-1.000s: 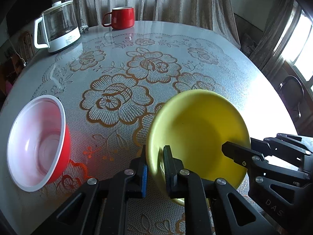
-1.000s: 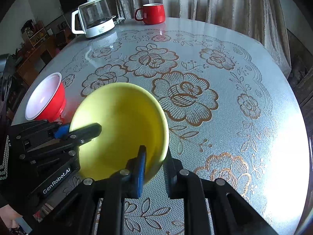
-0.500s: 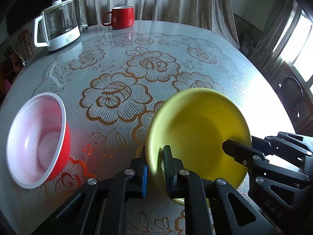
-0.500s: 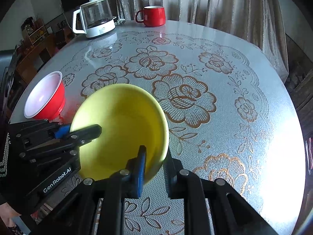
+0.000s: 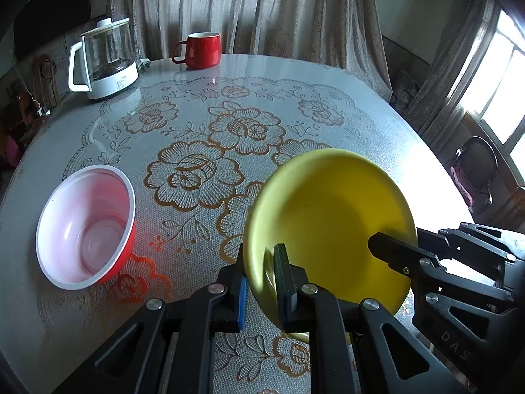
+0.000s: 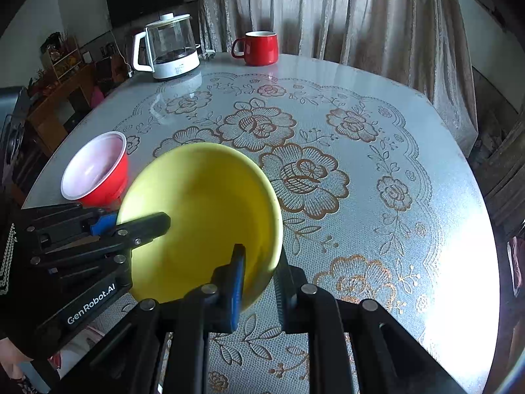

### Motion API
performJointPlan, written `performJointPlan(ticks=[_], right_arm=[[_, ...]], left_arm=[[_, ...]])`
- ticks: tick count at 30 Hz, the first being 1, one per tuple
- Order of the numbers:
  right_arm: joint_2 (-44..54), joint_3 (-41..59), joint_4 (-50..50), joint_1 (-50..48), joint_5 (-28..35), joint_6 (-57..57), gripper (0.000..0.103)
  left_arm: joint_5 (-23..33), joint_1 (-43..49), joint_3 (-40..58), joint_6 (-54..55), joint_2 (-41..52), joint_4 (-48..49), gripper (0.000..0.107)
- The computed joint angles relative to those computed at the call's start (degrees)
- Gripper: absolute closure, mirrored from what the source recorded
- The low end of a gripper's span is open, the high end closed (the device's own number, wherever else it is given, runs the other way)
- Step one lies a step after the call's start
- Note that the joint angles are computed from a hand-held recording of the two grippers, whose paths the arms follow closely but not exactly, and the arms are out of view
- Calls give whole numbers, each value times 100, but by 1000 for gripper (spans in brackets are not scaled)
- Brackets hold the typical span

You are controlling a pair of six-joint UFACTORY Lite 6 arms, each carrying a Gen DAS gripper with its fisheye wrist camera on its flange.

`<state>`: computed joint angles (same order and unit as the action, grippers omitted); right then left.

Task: Organize plates and bowls
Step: 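Carry the yellow bowl with the right gripper over the steel bowl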

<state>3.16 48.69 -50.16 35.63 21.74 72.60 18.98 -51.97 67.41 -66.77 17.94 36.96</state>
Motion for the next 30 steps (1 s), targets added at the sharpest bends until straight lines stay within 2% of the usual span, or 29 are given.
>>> performJointPlan(ticks=[10, 17, 23, 30], right_arm=[[-1626, -864, 35, 908, 928, 565, 87], [-3076, -1537, 211, 1917, 2045, 1016, 87], [-4273, -2025, 271, 3315, 3536, 1796, 87], [-5431, -2605, 589, 5497, 5551, 3252, 86]], left_arm=[[444, -840, -568, -1000, -1037, 619, 93], [880, -1705, -699, -1796, -1459, 1059, 93], [1180, -2485, -531, -2257, -1492, 1262, 93], [1312, -3209, 5, -2467, -943, 1243, 93]])
